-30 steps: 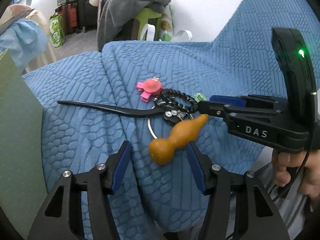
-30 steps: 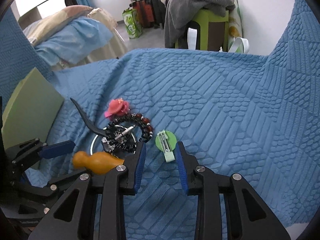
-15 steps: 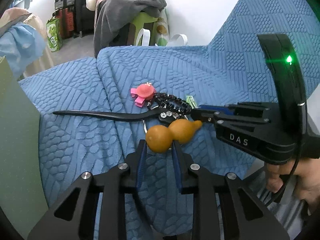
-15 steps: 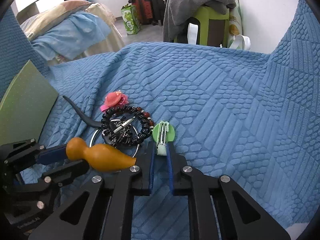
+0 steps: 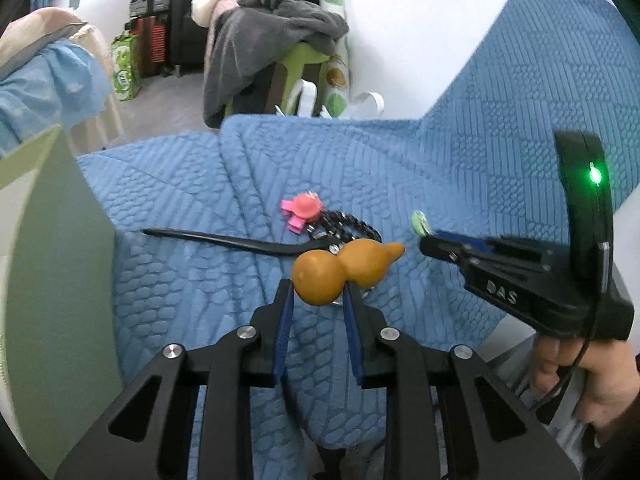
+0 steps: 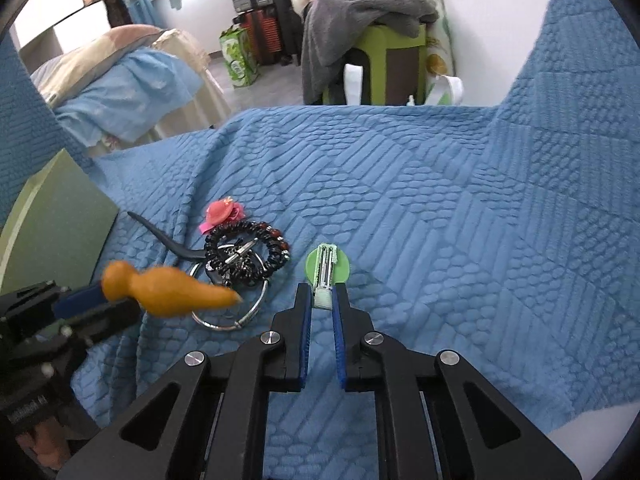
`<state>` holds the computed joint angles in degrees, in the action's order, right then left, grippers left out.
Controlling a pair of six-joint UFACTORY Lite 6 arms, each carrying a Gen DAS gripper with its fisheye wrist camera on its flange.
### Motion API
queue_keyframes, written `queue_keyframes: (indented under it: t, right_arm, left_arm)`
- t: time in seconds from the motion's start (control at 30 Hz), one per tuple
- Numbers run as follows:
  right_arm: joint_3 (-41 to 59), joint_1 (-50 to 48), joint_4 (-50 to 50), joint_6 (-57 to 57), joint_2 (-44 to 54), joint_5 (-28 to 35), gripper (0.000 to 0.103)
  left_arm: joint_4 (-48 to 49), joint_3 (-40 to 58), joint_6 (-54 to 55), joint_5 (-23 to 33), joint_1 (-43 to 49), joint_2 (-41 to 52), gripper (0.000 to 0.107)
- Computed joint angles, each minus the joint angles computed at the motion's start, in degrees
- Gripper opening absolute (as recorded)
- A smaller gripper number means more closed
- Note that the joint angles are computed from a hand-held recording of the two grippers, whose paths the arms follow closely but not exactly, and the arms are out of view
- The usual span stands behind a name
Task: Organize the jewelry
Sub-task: 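Lift and carry the charm and gourd in both tools toward the green box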
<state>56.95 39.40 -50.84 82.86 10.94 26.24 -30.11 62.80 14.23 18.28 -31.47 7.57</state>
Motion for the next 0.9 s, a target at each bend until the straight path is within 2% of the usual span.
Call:
queue_keyframes:
  t: [0.1, 0.37, 0.5, 0.63, 0.7, 0.77, 0.9]
  right_arm:
    - [-1.64, 1.63, 0.6, 1.91, -3.12, 0.57, 0.008]
    - [2.01, 9.39, 0.72, 5.8, -4.99, 10.15, 0.007]
    - [1.34, 7.49, 2.09, 6.11, -4.31, 7.24, 0.007]
    - [1.4, 5.91, 4.18, 4.62, -1.77, 4.87, 0.007]
    - [2.0, 4.31, 7.92, 1.7, 1.09, 3.78, 0.011]
    - [2.03, 3.01, 10.15, 0.09, 3.0, 2.62, 0.031]
    - [1.29, 0.89, 12.26, -1.43, 4.41, -0.52, 0.032]
  left_arm:
    - [-1.26, -1.0, 0.32, 1.02, 1.58, -2.8, 0.026]
    - [4.13, -0.55, -6.79, 7.57, 6.03, -9.41, 0.026]
    - [7.91, -1.39, -9.66, 7.85, 6.38, -11.98, 0.026]
    - [6.44, -3.01, -8.12, 8.53, 8.02, -13.58, 0.026]
    - [4.76, -3.93, -6.35, 8.57, 9.24, -13.93, 0.026]
    - [4.71, -4.38, -6.12, 8.53, 9.96, -13.93, 0.026]
    - [4.67, -4.84, -5.67, 8.88, 11.39, -14.17, 0.026]
